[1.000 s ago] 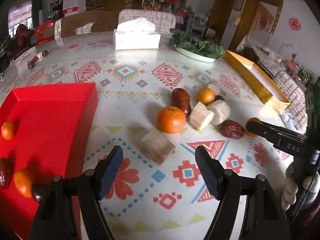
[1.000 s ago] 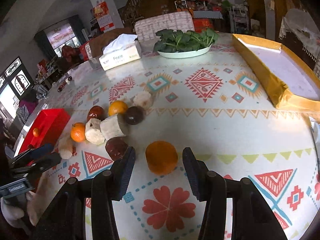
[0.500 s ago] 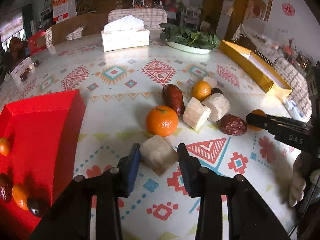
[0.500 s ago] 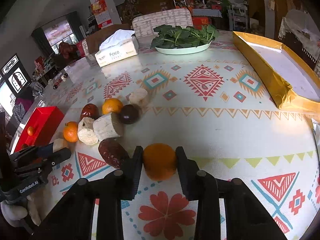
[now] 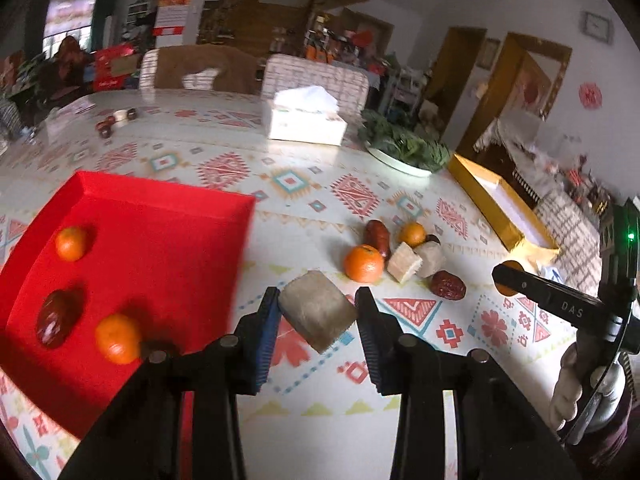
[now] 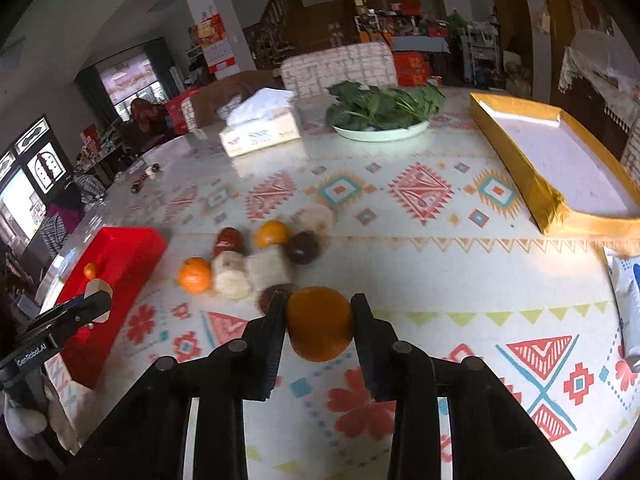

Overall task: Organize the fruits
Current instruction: 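Carry the yam chunk and mandarin over the red tray and open both tools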

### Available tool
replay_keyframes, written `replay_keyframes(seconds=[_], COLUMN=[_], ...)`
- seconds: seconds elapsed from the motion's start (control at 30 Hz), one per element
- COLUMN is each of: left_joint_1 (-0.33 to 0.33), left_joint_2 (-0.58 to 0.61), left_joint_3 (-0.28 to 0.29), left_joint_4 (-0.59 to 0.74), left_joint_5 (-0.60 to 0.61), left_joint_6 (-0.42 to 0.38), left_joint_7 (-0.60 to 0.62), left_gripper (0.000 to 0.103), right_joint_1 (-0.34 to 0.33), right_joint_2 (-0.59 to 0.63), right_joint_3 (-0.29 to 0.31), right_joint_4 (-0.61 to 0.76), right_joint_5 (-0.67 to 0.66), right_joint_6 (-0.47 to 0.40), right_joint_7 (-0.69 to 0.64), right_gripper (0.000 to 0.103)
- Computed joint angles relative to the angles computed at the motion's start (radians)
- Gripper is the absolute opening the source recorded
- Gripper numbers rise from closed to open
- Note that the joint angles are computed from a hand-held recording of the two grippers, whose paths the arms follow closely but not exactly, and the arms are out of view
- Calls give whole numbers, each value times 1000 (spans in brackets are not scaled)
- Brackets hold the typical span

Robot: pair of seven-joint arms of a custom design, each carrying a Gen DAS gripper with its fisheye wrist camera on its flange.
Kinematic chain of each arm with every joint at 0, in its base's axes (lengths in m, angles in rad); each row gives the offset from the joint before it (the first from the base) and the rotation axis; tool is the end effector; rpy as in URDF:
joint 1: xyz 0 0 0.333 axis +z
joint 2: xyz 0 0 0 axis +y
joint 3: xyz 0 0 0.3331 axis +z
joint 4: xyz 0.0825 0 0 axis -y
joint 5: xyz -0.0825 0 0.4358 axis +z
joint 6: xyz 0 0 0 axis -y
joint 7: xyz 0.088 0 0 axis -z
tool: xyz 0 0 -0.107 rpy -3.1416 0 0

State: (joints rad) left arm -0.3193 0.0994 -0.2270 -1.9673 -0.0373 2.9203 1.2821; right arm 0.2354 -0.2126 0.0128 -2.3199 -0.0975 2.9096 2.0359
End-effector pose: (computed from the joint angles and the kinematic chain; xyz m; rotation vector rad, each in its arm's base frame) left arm 0.5811 -0.3449 0.5190 -1.6595 2.0582 -1.1473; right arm 0.5462 0.1449 0.5128 -1.5781 1.7990 -0.4928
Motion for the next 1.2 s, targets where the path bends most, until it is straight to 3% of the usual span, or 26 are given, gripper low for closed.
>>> replay_keyframes(seconds=[0.2,0.37,0.5,0.8,1.2], left_joint_1=[40,91,134,199,195], left_joint_2=[-81,-133,-154,-140,-94], left_joint_3=[10,20,23,38,56], left_joint_4=[-107,-174,-203,-208,-178], left_joint_5=[-50,-47,-40,-35,-159], left_joint_6=[52,83,103,106,89], left_joint_7=[-19,-76,-112,-156,-64], left_gripper=[37,37,37,37,37], right_joint_1=[59,135,151,139,153], right_joint_2=[31,121,208,423,626], right_joint_3=[16,21,60,154,175], right_joint_4=[63,175,282,537,782], right_joint_5=[34,188,296,275,181], right_joint_6=[-16,-35,-64,-164,-282], right_joint_7=[-63,-220,-342,-400,-357], right_gripper=[36,36,36,36,36])
